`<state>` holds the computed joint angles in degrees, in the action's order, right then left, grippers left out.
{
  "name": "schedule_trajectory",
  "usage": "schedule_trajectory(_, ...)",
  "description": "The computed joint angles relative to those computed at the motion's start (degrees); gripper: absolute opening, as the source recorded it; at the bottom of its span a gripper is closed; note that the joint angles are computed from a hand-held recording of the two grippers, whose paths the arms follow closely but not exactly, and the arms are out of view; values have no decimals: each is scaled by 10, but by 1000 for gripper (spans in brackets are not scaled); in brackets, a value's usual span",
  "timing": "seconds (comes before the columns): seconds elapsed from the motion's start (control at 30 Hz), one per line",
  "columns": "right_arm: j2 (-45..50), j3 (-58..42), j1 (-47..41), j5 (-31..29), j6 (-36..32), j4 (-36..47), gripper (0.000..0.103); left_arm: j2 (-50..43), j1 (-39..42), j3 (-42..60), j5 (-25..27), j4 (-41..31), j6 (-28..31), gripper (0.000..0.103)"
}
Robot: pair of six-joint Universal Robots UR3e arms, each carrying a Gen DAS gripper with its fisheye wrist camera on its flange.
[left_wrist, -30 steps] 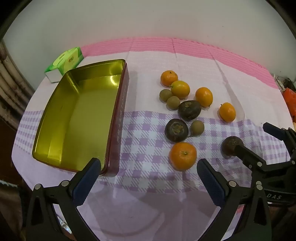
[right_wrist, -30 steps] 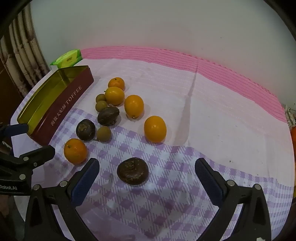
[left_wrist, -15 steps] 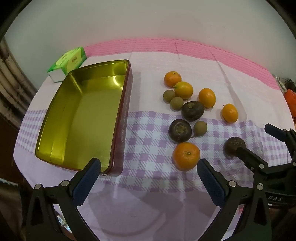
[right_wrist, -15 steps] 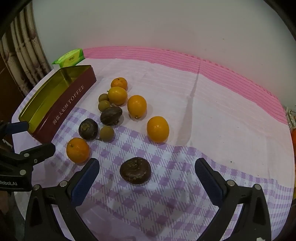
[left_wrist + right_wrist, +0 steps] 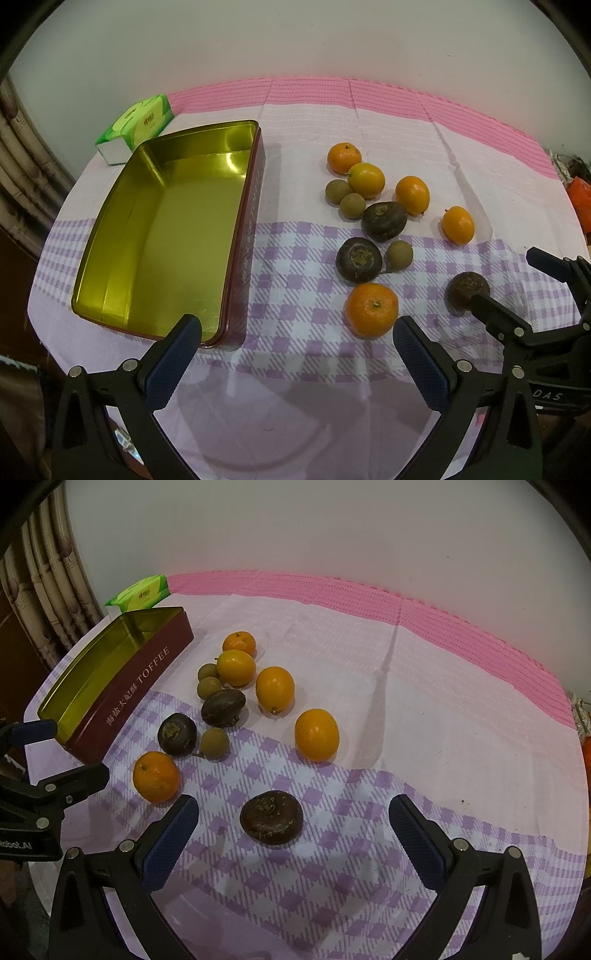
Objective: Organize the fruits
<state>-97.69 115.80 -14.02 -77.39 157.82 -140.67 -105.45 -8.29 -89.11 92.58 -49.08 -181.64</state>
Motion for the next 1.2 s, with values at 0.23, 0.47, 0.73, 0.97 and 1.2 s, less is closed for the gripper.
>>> schedule_trajectory(0.23,2,0,0,0,-1,-3,102,3,0,-5,0,2,-2,103)
schedule_trajectory(0.47,1,-2,1,-1,-3,-3,102,4,0,-7,-1,1,-1,103)
schedule_trajectory(0.73,1,-5,-2,-1,-2,3,101,8,-7,-14,5,6,-2,103)
schedule_trajectory(0.97,0,-5,-2,-3,-3,5,101,7,-6,-13,5,6,0,103)
schedule_trajectory(1.2,3,-10,-1,-6,-12,14,96,5,-8,-14,9,10,-2,103)
